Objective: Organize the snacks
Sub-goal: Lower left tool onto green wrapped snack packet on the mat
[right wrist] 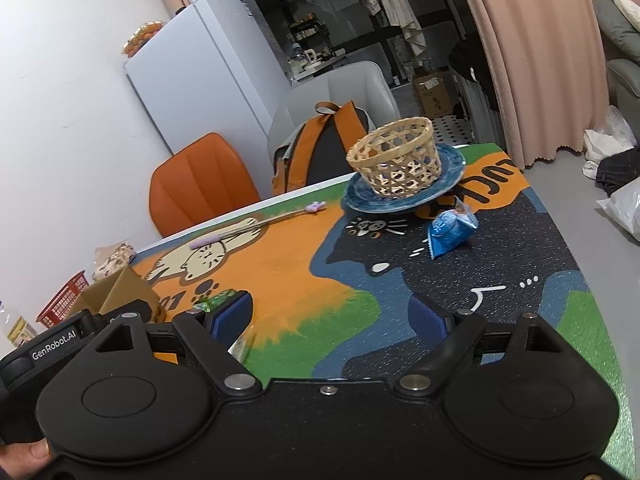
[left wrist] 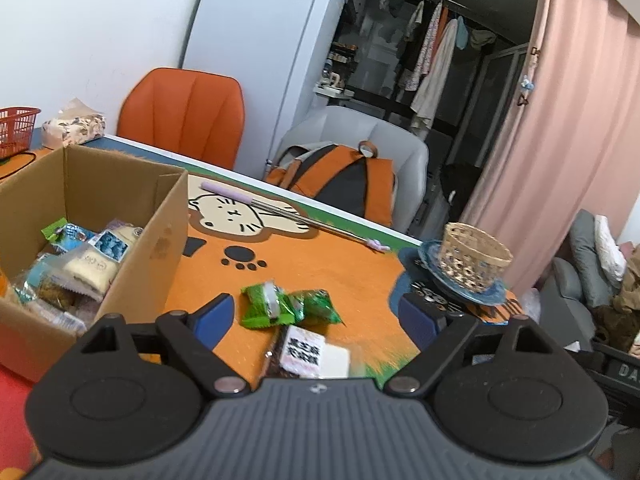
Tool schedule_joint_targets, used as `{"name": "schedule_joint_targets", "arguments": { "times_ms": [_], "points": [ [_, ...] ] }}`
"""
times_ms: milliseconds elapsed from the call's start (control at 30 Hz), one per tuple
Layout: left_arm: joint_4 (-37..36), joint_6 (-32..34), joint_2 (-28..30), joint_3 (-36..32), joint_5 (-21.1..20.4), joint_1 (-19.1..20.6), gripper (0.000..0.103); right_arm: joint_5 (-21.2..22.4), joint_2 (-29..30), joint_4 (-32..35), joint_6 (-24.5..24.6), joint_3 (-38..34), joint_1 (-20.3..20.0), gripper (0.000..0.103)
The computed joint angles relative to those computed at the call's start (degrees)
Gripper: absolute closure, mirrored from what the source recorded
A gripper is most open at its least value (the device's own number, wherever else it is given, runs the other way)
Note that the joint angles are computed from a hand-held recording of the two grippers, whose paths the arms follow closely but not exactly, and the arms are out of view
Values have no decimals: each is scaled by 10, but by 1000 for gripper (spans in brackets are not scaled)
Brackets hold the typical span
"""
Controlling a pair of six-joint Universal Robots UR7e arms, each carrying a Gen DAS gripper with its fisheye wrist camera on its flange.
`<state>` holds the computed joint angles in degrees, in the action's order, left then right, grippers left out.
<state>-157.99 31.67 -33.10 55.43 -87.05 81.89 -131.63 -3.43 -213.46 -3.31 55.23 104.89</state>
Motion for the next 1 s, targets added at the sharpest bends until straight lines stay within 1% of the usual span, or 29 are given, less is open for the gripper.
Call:
{"name": "schedule_joint_targets", "arguments": {
  "times_ms": [267, 433, 567, 833, 1000],
  "points": [
    [35, -14, 49, -78, 26, -1, 33, 4, -5, 17, 9, -5, -15, 18],
    [52, -20, 80, -127, 45, -1, 37, 7, -4, 31, 16, -15, -24, 18],
    [66, -22, 106, -168, 59, 0, 42, 9, -3, 43, 17, -25, -30, 18],
    [96, -18, 155, -250, 94, -2, 43, -1, -8, 51, 15, -30, -42, 18],
    [123, -14, 179, -292, 109, -2, 43, -18, -3, 67, 2, -52, -46, 18]
  ]
}}
